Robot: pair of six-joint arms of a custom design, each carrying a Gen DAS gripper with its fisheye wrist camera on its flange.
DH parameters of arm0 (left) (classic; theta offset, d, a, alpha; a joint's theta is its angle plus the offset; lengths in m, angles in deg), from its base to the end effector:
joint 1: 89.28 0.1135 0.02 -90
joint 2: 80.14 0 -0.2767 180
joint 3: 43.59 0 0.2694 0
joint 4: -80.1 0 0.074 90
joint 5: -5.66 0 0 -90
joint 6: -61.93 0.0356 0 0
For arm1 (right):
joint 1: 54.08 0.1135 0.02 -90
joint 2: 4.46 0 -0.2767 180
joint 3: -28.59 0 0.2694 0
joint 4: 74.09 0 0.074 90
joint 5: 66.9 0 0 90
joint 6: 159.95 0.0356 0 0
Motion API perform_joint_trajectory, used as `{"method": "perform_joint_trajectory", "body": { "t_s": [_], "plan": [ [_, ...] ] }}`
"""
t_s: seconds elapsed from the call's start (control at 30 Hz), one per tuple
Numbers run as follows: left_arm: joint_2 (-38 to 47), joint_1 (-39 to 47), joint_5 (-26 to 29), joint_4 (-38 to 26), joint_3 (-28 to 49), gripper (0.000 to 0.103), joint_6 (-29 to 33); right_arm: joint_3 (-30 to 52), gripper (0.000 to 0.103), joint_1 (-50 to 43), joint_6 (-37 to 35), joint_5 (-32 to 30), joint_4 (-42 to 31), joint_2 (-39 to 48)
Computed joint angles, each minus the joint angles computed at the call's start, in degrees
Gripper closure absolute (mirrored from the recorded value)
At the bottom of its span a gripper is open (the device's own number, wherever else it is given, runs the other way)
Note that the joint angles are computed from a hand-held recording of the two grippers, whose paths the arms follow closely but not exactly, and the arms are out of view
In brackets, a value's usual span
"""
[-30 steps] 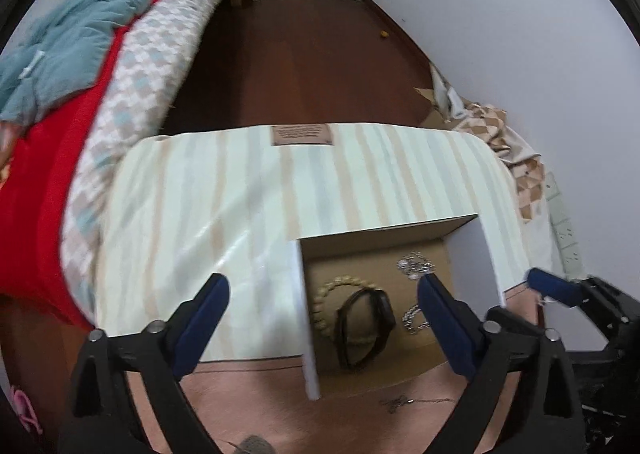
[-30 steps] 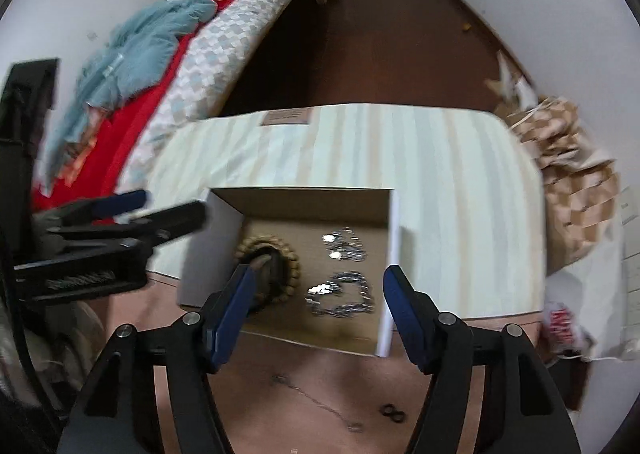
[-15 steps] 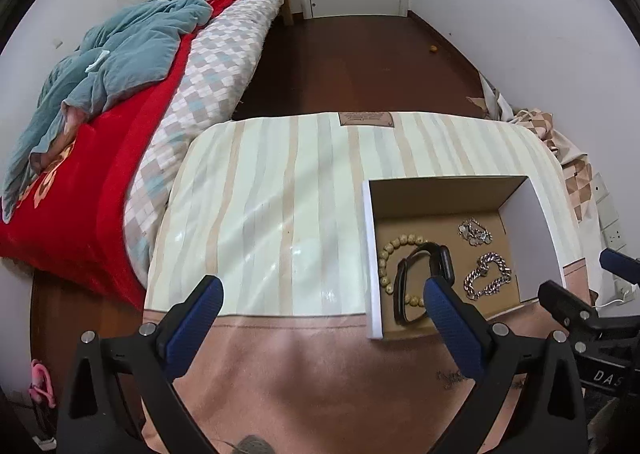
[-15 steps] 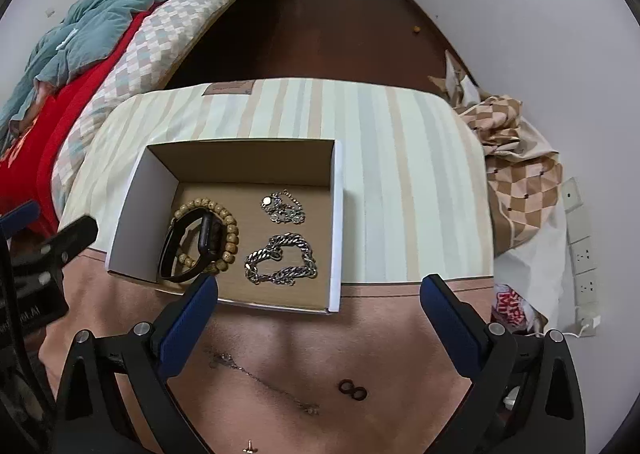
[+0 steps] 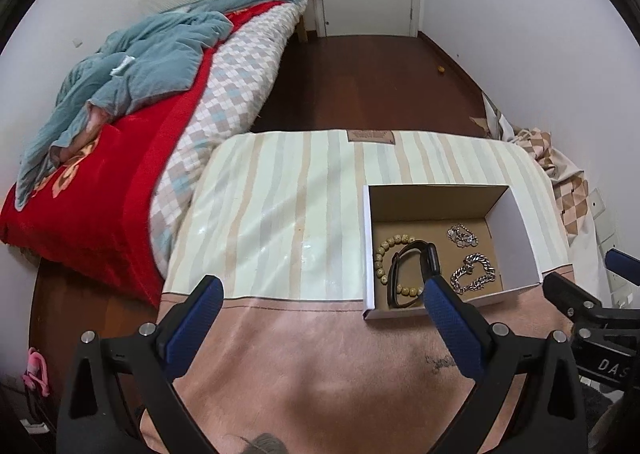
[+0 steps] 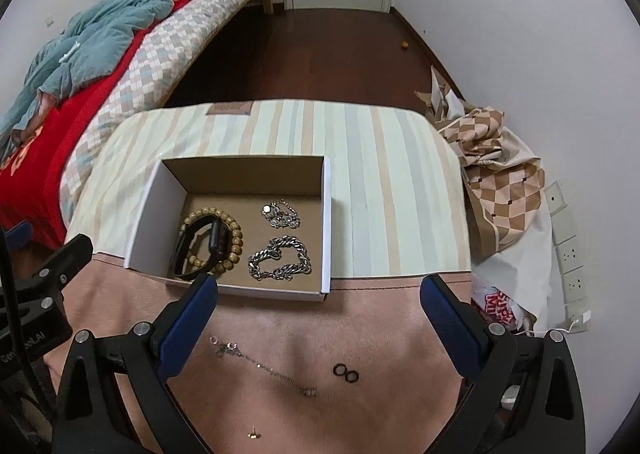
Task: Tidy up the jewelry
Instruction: 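Withdraw both tools from the box back over the table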
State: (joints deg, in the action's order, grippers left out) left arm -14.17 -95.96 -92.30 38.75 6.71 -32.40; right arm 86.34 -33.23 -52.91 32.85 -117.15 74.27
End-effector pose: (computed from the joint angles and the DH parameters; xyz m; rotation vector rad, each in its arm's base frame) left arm 0.2252 -0.0214 0.2018 -0.0002 2.5547 0.1044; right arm 0.2500 0.0888 0.1903 -0.0361 2.6595 -0.0155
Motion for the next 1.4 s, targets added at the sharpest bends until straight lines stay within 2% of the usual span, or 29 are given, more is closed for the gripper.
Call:
{"method": "perform_joint_trajectory", "body": {
  "t_s": [0.3,0.53,0.73,0.93,1.03,1.1,1.3,1.4],
  "plan": [
    [-16.2,-1.9,-2.4,-10.4,-0.4,0.001,-1.1,-0.9,0.001,6.5,4.4,5.3,-8.6,-13.8],
    [-26.9,-4.1,-4.1,-19.7,2.0,0.001,-2.4,0.1,0.001,14.8,11.4,11.8,-18.1,-23.9],
    [-32.0,-8.1,-6.5,-25.8,4.3,0.001,-4.3,2.2,0.001,21.8,18.0,17.2,-26.4,-29.8],
    [-33.1,-12.6,-9.8,-28.8,5.2,0.001,-7.4,3.5,0.001,27.3,22.8,20.0,-31.5,-32.4],
    [-33.5,-12.5,-10.1,-28.0,3.8,0.001,-8.4,2.3,0.001,26.2,22.2,18.6,-30.8,-33.6],
    [-33.7,-10.4,-8.7,-26.8,2.0,0.001,-8.2,0.0,0.001,22.4,20.4,14.9,-28.9,-35.6],
    [-30.9,-9.3,-10.1,-20.9,-6.4,0.001,-8.5,-12.2,0.001,5.6,12.9,2.6,-20.9,-39.4],
    [-27.0,-10.7,-12.8,-16.3,-11.6,0.001,-9.6,-19.8,0.001,-1.8,9.1,-2.7,-14.1,-38.6]
  ]
}}
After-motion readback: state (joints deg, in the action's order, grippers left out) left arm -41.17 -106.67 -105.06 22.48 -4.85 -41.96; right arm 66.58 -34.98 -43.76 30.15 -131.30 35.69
